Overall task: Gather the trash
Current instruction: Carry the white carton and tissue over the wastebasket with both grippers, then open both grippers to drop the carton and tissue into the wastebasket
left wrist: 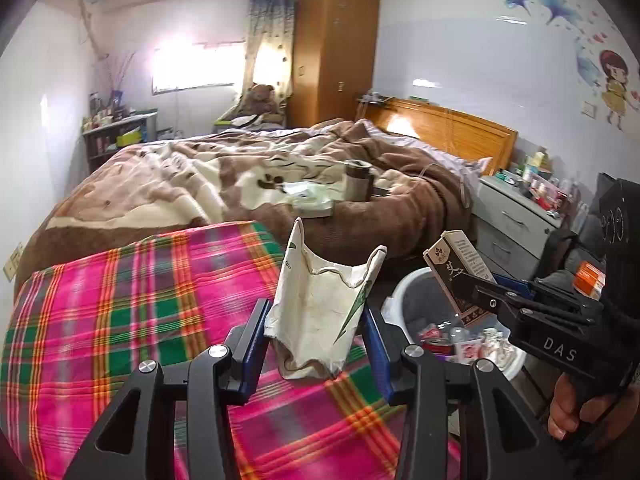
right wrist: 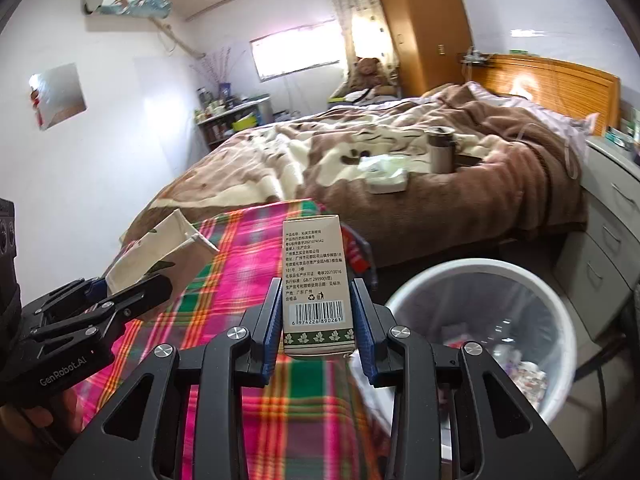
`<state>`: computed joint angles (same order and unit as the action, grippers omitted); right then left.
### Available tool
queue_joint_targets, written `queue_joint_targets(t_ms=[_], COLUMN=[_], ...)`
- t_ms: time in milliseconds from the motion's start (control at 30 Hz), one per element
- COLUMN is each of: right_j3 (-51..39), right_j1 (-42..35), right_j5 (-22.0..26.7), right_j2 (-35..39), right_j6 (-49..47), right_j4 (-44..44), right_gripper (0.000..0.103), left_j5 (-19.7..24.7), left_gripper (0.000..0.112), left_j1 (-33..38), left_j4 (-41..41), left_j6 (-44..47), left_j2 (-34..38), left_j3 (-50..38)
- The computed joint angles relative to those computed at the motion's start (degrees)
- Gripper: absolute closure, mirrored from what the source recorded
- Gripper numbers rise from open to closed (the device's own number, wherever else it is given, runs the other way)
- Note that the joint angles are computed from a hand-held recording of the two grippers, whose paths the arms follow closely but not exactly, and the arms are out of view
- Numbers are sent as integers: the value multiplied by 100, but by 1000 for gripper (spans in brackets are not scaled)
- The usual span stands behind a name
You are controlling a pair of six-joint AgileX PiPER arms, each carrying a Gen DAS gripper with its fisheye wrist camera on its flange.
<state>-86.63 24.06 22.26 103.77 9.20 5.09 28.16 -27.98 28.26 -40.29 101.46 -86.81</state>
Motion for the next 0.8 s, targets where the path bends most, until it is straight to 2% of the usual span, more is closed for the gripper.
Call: queue_joint_targets(t_ms=[133, 533, 633, 800], right_j3=[373, 877, 927, 931], right_j1=[-203, -878, -1058, -1340], right_j5=[-162, -209, -170, -39], right_j2=[-254, -502, -445, -313], right_j6=[170, 735, 548, -44], right_j4=[-137, -675, -530, 2], right_gripper=[69, 69, 69, 69], left_j5=[246, 375, 378, 692], left_gripper=[67, 66, 66, 65], left_j1=[-408, -960, -992, -1026], left_j4=[670, -144, -467, -1046], left_j6=[-560, 8, 254, 779], left_j2=[179, 1126, 1457, 2041], left_j3=[-250, -1421, -1766, -2510])
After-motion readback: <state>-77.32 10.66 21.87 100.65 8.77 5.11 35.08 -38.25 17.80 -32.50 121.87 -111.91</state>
